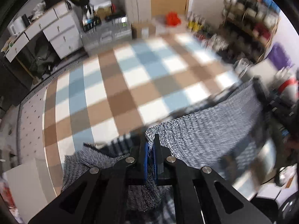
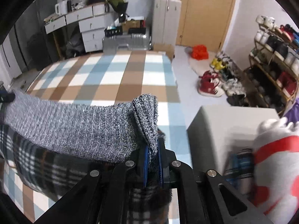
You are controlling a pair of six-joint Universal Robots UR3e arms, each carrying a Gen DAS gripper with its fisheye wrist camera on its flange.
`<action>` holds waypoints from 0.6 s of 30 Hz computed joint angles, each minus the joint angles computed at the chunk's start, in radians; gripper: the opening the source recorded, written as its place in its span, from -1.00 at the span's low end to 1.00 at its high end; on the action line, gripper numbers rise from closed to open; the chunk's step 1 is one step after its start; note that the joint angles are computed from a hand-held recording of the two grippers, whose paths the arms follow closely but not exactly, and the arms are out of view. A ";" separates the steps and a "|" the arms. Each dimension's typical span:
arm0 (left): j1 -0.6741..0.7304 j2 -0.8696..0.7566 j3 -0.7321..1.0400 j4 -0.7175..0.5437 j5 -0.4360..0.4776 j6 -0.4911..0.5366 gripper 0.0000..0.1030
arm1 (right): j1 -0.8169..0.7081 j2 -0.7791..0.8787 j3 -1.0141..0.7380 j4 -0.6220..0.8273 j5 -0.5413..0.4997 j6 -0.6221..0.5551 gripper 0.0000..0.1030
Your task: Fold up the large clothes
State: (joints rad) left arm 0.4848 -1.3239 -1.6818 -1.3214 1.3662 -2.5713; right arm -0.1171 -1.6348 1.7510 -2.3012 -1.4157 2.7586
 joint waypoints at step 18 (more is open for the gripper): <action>0.078 -0.042 -0.050 -0.064 -0.072 0.056 -0.92 | -0.028 -0.176 -0.124 0.334 0.228 -0.048 0.68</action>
State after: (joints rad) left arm 0.5628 -1.3661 -1.7313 -1.3856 1.2946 -2.5154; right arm -0.1454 -1.8106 1.6267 -1.9668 -1.1880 2.7104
